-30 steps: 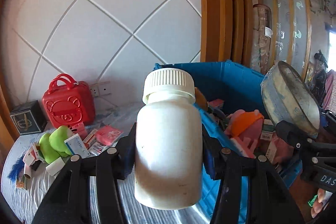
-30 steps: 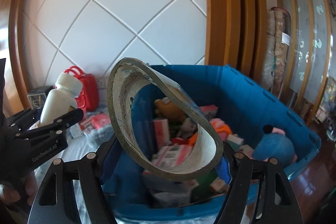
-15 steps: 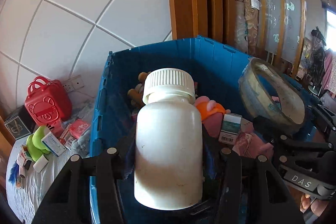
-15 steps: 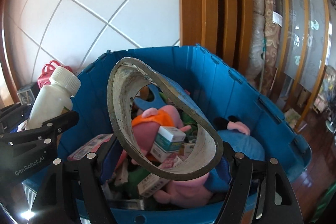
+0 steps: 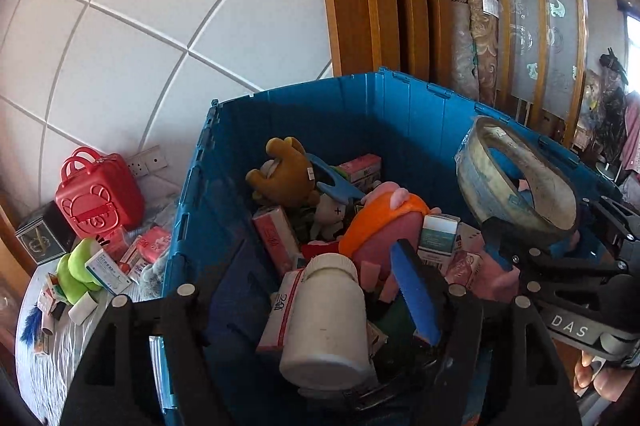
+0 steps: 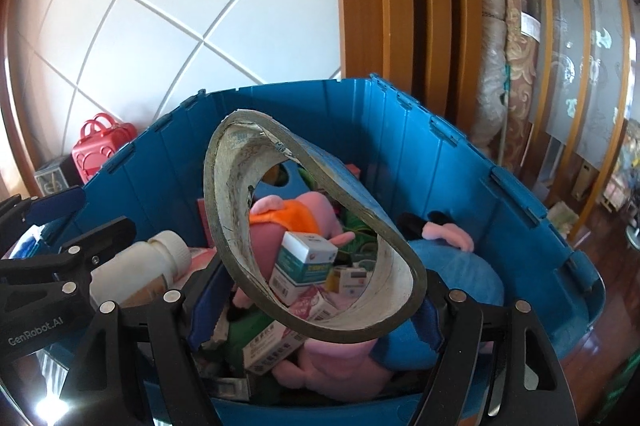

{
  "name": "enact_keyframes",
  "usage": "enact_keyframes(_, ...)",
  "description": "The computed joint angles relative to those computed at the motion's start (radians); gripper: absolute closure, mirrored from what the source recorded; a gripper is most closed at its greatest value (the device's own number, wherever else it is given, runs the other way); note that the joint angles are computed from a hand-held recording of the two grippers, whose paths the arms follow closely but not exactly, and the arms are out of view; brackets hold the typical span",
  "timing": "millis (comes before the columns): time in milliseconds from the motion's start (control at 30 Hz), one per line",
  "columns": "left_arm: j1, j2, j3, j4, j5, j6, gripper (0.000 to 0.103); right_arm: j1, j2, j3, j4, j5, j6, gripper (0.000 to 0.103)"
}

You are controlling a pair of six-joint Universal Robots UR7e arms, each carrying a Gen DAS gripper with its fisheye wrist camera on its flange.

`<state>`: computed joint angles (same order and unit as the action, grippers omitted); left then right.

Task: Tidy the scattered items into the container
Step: 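Carry the bottle and tape roll into the blue crate and open both tools, then move both tools back from the crate toward the remaining items on the bed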

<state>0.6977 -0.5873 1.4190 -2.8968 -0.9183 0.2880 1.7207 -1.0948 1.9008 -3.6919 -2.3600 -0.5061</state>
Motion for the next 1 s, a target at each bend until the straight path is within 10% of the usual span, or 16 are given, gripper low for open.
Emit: enact_keyframes(1000, -0.010, -0.096, 0.099, 0.029, -0.024, -0.049, 0.031, 0.070, -0.023, 0.053, -0.155, -0.098, -0.051, 0.000)
